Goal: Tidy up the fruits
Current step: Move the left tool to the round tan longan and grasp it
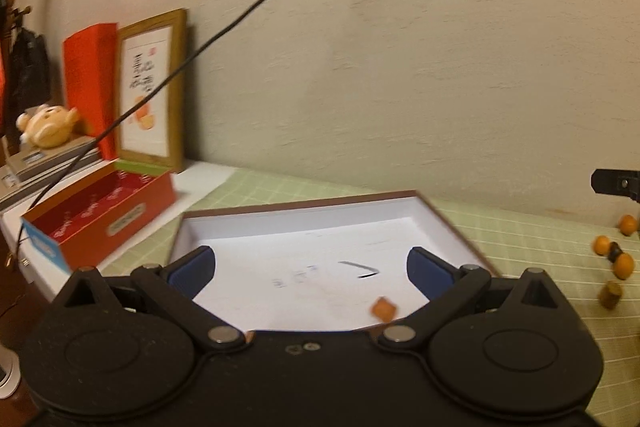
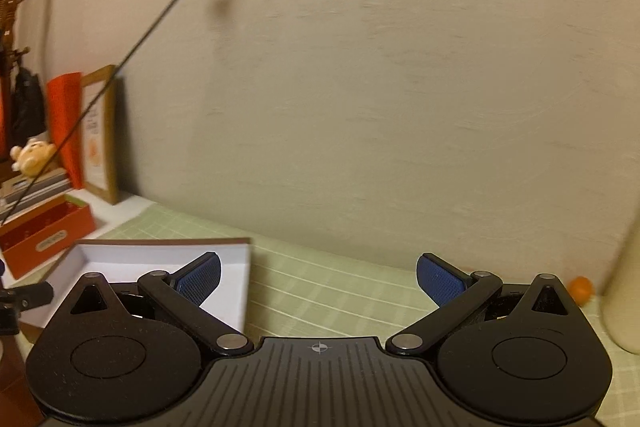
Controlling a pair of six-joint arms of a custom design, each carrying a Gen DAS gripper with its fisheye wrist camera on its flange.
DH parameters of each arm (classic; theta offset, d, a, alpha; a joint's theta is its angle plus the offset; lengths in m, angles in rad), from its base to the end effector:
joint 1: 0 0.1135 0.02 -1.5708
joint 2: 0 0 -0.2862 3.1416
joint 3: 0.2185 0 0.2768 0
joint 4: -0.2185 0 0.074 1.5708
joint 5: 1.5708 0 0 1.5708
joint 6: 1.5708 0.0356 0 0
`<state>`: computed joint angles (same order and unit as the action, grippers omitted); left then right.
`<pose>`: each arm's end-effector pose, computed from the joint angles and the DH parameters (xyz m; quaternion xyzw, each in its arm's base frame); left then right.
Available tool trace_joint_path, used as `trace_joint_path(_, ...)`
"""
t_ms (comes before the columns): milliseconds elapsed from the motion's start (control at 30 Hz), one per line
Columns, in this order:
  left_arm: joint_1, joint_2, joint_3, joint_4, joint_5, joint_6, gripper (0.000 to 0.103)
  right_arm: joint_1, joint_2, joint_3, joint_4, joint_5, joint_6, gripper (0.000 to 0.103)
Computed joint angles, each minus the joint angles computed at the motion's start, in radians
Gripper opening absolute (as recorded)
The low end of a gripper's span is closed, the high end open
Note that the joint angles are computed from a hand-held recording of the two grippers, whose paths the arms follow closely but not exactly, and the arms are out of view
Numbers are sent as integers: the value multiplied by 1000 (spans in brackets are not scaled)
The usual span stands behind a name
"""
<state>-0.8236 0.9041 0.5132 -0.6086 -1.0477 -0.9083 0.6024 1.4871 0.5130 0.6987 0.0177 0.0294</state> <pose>0.1350 -0.1003 0.2137 -0.1760 0.8241 0.1251 0.5237 0.2500 0.1712 0.1791 -0.2202 0.7664 0.1807 0.5757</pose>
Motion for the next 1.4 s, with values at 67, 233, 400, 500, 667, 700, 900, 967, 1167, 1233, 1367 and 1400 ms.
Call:
trace_joint_path(67, -10, 37, 8, 48, 8, 22, 93, -40, -40, -33, -4, -16, 8, 103)
trace_joint_path(233, -31, 144, 29, 186, 50, 66, 90, -133, -123, -94, -22, -31, 4, 103)
trace_joint_path(400, -64, 286, 71, 296, 94, 109, 88, -250, -158, -119, -59, -52, 8, 103)
trace_joint_path(500, -77, 357, 96, 346, 122, 121, 86, -337, -179, -130, -80, -87, 23, 103)
trace_joint_path(667, -103, 464, 145, 407, 146, 138, 84, -437, -224, -153, -118, -136, 12, 103)
trace_joint_path(700, -107, 481, 153, 423, 148, 143, 84, -454, -234, -162, -118, -145, 7, 103)
trace_joint_path(900, -116, 601, 225, 493, 198, 179, 82, -562, -255, -185, -132, -202, -16, 103)
trace_joint_path(967, -125, 643, 255, 489, 217, 188, 80, -610, -264, -200, -128, -229, -21, 103)
trace_joint_path(1167, -147, 748, 328, 441, 286, 125, 66, -749, -263, -223, -122, -307, -45, 103)
trace_joint_path(1233, -153, 782, 353, 417, 302, 109, 63, -791, -269, -227, -125, -330, -50, 103)
trace_joint_path(1367, -154, 857, 412, 386, 325, 104, 51, -869, -281, -242, -138, -375, -67, 103)
trace_joint_path(1400, -152, 873, 426, 368, 328, 90, 50, -888, -279, -244, -142, -387, -74, 103)
